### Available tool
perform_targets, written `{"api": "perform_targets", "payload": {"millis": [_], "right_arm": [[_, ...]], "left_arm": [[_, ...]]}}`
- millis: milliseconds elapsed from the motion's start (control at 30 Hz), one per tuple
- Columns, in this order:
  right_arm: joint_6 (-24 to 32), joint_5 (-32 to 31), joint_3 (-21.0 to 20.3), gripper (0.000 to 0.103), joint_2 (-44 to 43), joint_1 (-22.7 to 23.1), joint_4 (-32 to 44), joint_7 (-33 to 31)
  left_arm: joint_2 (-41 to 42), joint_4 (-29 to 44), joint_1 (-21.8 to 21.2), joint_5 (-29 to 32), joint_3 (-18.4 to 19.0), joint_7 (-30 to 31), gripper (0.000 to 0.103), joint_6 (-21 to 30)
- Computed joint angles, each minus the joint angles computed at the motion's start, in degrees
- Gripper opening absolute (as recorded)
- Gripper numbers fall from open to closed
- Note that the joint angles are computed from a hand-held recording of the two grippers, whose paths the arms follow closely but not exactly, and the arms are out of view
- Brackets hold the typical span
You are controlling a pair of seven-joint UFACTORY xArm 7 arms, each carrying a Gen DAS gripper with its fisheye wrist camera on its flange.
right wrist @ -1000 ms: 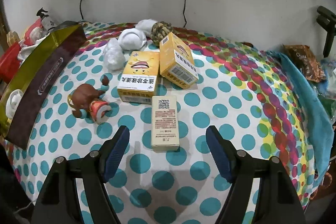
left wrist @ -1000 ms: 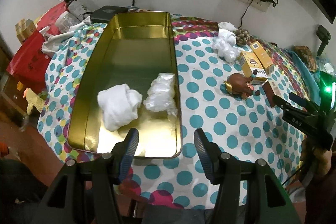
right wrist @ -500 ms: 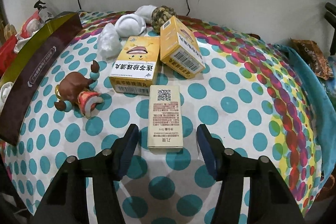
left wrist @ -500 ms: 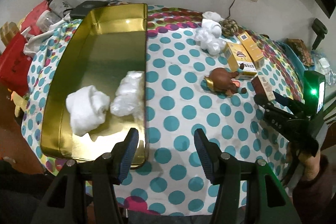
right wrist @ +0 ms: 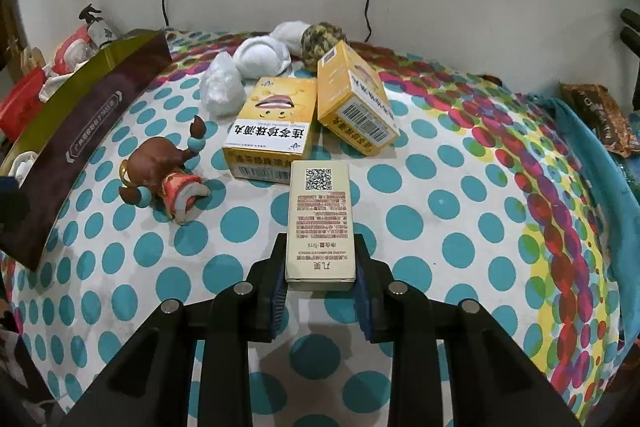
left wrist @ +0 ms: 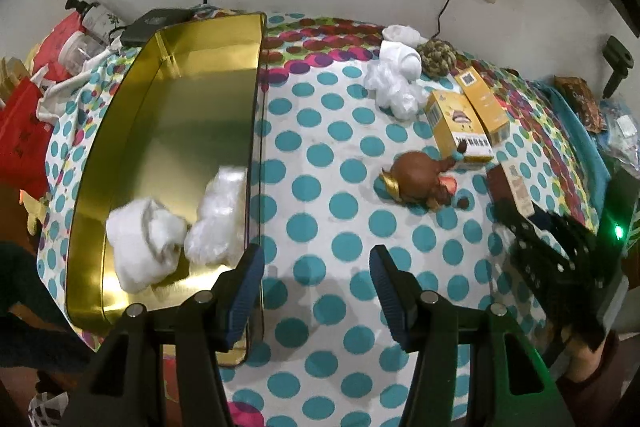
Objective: Organize objects
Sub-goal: 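Grasp the second clear plastic bundle with the left tool while the right tool holds the box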
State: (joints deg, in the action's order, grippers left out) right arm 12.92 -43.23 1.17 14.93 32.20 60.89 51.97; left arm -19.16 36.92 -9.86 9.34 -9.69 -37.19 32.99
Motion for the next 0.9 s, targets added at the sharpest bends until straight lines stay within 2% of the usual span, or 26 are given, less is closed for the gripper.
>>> {"api": "perform_targets", "payload": {"millis": [133, 367, 467, 567, 700, 900], "right_arm": [[-1.6, -6.8, -3.0, 0.027, -0.6, 2.1, -0.6, 7.9], [-3.0, -14.7, -3.3, 0.027, -0.6, 1.4, -0.6, 17.1], [-4.0, -17.5, -3.3, 0.027, -0.9, 1.0, -0.8, 20.3], [-4.3, -18.2, -2.7, 0.027, -1.0, 0.1, -1.0, 21.8], [-4.3, -20.3, -2.3, 0.027, -1.2, -0.1, -0.9, 23.8], [-4.2, -20.2, -0.8, 0.027, -0.8, -0.8, -0.4, 22.6]], "left_arm": [[3.5, 3.6, 0.3, 0.9, 0.2, 0.5, 0.056, -0.6], [12.4, 12.3, -0.1, 0.6, 1.7, 2.2, 0.057, -0.5], [17.2, 17.5, -0.9, -4.4, 3.1, 6.9, 0.057, 0.0], [22.3, 23.2, -1.0, -7.2, 3.9, 8.0, 0.057, 1.6], [28.8, 30.7, -1.6, -6.3, 4.8, 6.1, 0.057, 4.7], [33.8, 36.5, -2.4, -6.8, 5.1, 6.2, 0.057, 5.6]]}}
